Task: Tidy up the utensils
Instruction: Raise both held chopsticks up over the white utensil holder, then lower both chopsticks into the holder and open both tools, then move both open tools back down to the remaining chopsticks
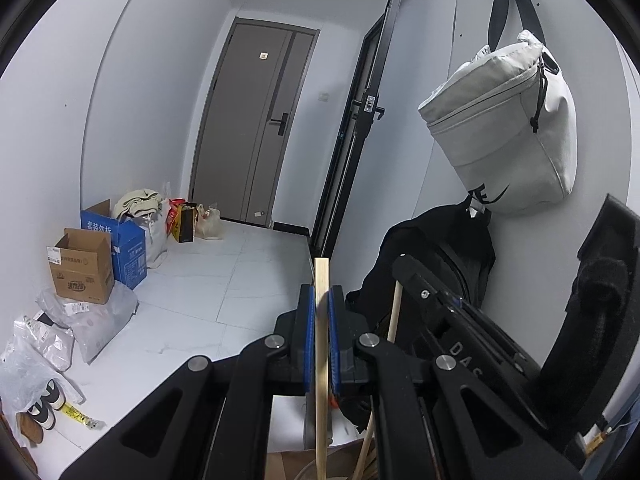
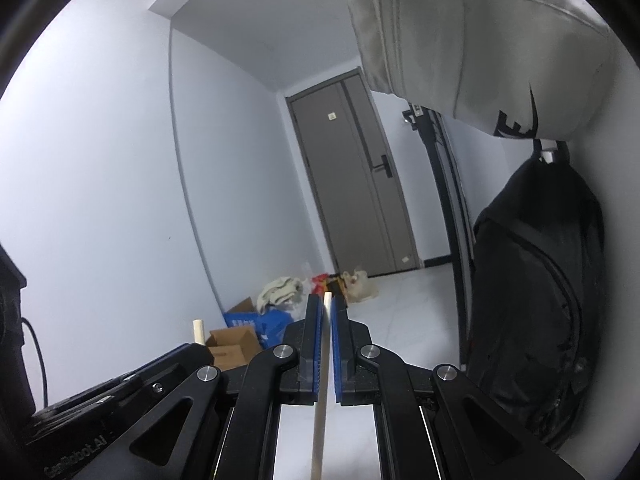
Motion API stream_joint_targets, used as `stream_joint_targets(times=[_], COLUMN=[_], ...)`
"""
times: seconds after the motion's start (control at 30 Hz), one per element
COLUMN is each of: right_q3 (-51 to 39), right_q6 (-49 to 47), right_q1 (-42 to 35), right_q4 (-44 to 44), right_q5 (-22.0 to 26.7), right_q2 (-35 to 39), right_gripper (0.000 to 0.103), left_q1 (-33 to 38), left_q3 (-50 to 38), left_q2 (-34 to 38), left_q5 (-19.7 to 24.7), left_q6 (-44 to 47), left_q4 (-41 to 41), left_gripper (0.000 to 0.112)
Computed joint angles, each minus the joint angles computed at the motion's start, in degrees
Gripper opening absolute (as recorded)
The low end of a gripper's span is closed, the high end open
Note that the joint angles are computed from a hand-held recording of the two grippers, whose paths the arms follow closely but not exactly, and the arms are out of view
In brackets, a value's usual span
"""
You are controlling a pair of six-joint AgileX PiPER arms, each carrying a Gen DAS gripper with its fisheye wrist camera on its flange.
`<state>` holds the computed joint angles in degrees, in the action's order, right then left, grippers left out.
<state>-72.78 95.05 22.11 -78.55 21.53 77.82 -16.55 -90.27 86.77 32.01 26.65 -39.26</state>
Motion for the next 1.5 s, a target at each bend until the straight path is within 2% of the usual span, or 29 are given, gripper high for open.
stream_joint_targets(times=[0.13, 0.27, 0.43, 0.5, 0.57, 0.77, 0.8, 0.83, 0.87, 0.9, 0.93, 1.0, 1.1, 1.17, 1.33, 1.37, 1.5], right_q3=[1.5, 3.0, 5.4, 6.4, 7.2, 9.7, 10.2, 10.6, 10.7, 11.3, 11.6, 12.4, 13.8, 14.5, 16.5, 17.0, 18.2], right_q6=[-1.5, -6.5, -15.2, -21.8, -26.7, -40.4, -42.2, -42.8, -43.2, -41.6, -40.2, -40.5, -36.5, -31.3, -22.0, -18.7, -14.5], right_q1=[0.8, 0.4, 0.8, 0.5, 1.2, 0.9, 0.9, 1.5, 1.9, 2.9, 3.8, 4.8, 8.6, 12.5, 20.8, 25.2, 34.4], right_q4=[0.3, 5.0, 13.1, 20.7, 25.3, 41.2, 43.8, 45.1, 45.8, 44.3, 43.3, 44.0, 39.6, 34.9, 29.3, 26.5, 23.3], right_q5=[0.1, -0.7, -0.2, -0.9, -0.2, 0.5, 0.9, 1.8, 3.1, 4.9, 6.3, 8.1, 11.9, 16.0, 24.3, 27.9, 35.2], right_q2=[-1.5, -3.6, -7.2, -8.9, -10.4, -15.4, -16.6, -17.6, -18.6, -19.8, -20.8, -22.9, -25.9, -27.6, -31.5, -31.9, -32.1], right_gripper=[0.004, 0.004, 0.004, 0.004, 0.004, 0.007, 0.01, 0.016, 0.02, 0.031, 0.037, 0.037, 0.037, 0.039, 0.068, 0.071, 0.076], left_q1=[-0.2, -0.4, 1.1, 1.6, 2.6, 6.4, 7.1, 7.3, 7.7, 8.0, 8.7, 10.6, 11.1, 10.2, 5.0, 3.9, 3.5], left_q3=[1.3, 1.8, 2.6, 2.8, 2.7, -2.3, -3.9, -4.0, -3.8, -3.6, -2.1, 0.4, 0.3, 1.8, 3.9, 5.0, 9.6], left_q2=[-0.8, -1.2, -2.2, -2.6, -3.0, -1.3, -0.5, -0.6, -1.0, -1.7, -3.1, -5.4, -6.7, -8.9, -13.2, -14.5, -17.9], left_q5=[-0.4, 0.4, 4.3, 6.2, 8.9, 23.6, 26.9, 27.9, 28.6, 29.2, 28.4, 28.0, 29.3, 27.6, 23.5, 22.4, 20.8], left_q6=[0.9, 2.1, 5.1, 6.2, 7.9, 9.2, 8.6, 8.1, 7.4, 5.7, 5.6, 7.2, 4.5, 2.9, -5.4, -7.3, -10.4], left_q4=[0.1, 0.0, -2.5, -3.4, -5.3, -9.2, -9.3, -8.8, -8.4, -7.3, -7.7, -10.5, -9.1, -6.4, 5.5, 8.1, 12.9], left_gripper=[0.003, 0.003, 0.003, 0.003, 0.003, 0.004, 0.007, 0.01, 0.027, 0.055, 0.065, 0.065, 0.065, 0.065, 0.066, 0.067, 0.073])
